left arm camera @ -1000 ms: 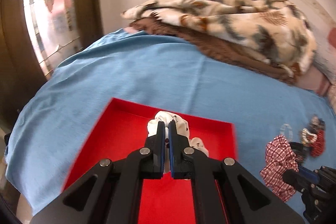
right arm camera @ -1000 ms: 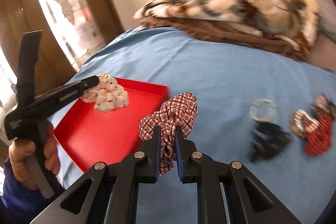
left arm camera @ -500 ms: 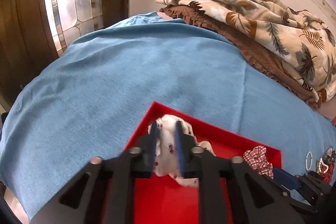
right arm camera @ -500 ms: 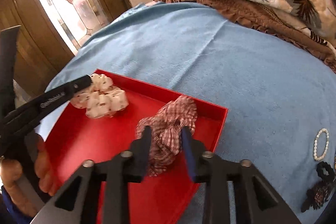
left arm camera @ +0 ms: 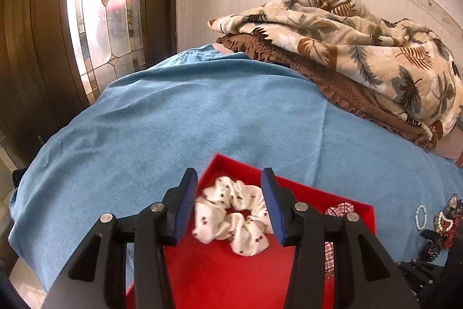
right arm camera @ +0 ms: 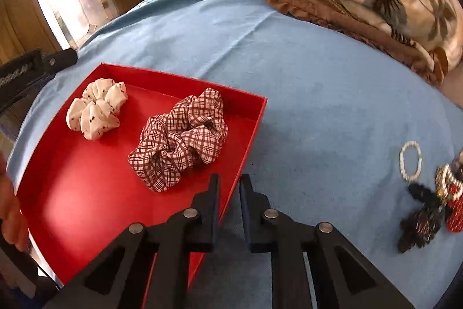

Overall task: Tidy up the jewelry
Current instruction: 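Move both tools back over the remaining accessories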

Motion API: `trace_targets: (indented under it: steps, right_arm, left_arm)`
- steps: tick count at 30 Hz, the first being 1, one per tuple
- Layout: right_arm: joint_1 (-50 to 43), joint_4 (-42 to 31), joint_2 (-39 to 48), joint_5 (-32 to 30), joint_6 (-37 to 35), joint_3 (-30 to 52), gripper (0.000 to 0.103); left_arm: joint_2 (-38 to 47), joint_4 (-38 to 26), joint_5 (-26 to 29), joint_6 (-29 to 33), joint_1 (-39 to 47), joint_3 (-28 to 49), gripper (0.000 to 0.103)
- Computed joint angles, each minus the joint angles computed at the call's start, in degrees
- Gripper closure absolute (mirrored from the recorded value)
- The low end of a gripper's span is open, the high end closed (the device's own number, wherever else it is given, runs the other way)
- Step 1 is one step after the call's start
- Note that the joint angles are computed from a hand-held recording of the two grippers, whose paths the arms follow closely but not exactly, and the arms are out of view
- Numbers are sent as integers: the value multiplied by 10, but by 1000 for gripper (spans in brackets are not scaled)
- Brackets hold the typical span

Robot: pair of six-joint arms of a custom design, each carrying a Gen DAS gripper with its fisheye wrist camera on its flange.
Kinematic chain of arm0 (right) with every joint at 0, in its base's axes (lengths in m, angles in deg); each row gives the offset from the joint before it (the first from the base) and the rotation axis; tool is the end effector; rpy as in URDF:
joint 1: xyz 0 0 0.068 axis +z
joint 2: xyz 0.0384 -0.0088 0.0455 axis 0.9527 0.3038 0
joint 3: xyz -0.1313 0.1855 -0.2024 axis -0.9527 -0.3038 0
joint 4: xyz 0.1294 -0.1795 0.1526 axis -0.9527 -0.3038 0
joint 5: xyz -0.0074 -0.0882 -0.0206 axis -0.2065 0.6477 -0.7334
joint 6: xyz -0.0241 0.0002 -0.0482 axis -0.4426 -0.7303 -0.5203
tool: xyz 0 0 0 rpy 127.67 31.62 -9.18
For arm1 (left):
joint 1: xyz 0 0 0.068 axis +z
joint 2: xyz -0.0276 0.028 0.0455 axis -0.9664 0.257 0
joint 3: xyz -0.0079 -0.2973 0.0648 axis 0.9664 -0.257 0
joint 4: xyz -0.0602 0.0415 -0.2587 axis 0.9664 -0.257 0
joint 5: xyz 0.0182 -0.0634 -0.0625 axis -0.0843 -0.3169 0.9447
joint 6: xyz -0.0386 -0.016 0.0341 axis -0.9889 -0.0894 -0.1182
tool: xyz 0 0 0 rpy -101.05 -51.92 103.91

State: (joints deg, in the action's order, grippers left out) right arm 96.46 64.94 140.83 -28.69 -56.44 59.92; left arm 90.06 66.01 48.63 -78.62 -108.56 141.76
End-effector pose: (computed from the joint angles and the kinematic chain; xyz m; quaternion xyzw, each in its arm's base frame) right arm 0.2770 0.1166 0.1305 0.0463 0.9577 0.0282 0.2827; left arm 0.3252 -0.2000 0.1883 0.0118 0.9059 -0.0435 0.4211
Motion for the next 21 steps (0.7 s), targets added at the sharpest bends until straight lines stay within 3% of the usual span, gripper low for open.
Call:
trace_targets:
  steps: [5, 12, 15, 17, 19, 21]
  right_arm:
    - [-21, -7, -43, 11, 24, -50, 92]
    - [-83, -15, -127, -16, 16, -120, 93]
    - [-94, -1, -180, -44, -8, -158, 88]
    - [-96, -23, -251, -40, -15, -184, 78]
    - [-110, -76, -359, -37, -32, -218, 58]
    - [-164, -160, -491, -57, -70, -246, 52]
  left_arm:
    - [-13, 10, 20, -13, -2, -9, 59]
    - [-17, 8, 13, -12, -41, -11, 59]
    - [-31, 15, 13, -21, -65, -24, 58]
    - [-41, 22, 6, -29, -92, -35, 55]
    - [-44, 19, -5, -28, -125, -35, 55]
    - [-46, 7, -12, -27, -158, -29, 55]
